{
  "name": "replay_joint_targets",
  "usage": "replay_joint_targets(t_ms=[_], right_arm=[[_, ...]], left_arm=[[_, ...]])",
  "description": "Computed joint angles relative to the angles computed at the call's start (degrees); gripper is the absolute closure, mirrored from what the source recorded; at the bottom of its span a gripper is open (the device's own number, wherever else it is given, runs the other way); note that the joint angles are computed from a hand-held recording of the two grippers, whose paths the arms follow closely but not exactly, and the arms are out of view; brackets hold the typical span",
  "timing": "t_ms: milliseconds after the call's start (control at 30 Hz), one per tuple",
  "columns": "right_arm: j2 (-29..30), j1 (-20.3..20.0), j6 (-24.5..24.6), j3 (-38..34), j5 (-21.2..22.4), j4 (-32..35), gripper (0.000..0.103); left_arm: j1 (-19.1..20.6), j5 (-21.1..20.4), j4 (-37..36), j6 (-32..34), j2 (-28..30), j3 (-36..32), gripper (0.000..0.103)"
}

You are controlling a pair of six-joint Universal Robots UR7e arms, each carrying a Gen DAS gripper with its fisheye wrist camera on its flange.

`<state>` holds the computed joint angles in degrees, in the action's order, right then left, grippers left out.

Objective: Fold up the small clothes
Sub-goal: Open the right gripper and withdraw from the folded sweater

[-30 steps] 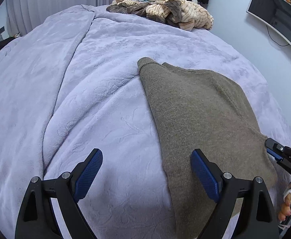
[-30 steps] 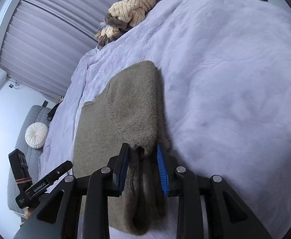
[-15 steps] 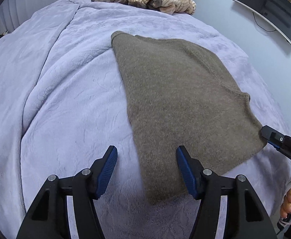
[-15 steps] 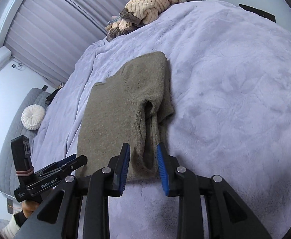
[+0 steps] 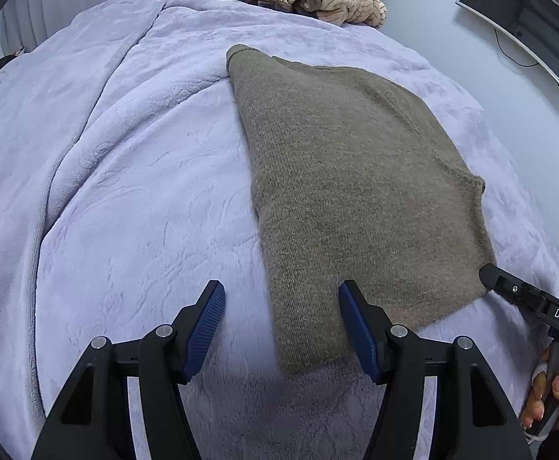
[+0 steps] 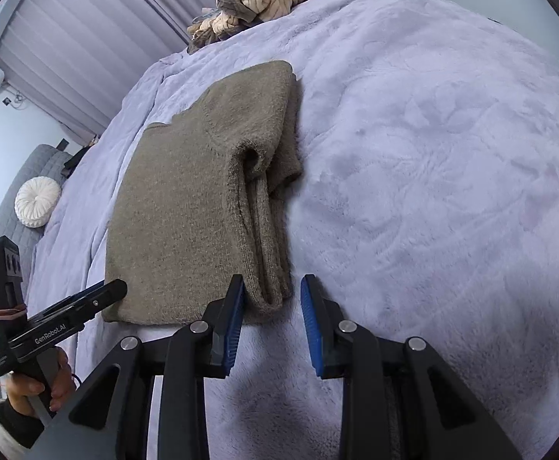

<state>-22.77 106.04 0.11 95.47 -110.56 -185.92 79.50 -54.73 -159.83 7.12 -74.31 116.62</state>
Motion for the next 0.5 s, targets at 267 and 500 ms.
replay_joint_targets(t_ms=[267, 500], right_arm=[[-0.41, 0.26, 0.50, 0.81, 0.62, -1.42, 0.069], [-1.46, 0.61, 0.37, 1.40, 2.30, -2.03, 0.069]], left_arm=[[-1.90, 3.81, -0.32, 0.28, -0.30, 0.95, 0.039], [-2.85, 5.30, -0.25, 0.12, 0.07, 0.91, 0.039]])
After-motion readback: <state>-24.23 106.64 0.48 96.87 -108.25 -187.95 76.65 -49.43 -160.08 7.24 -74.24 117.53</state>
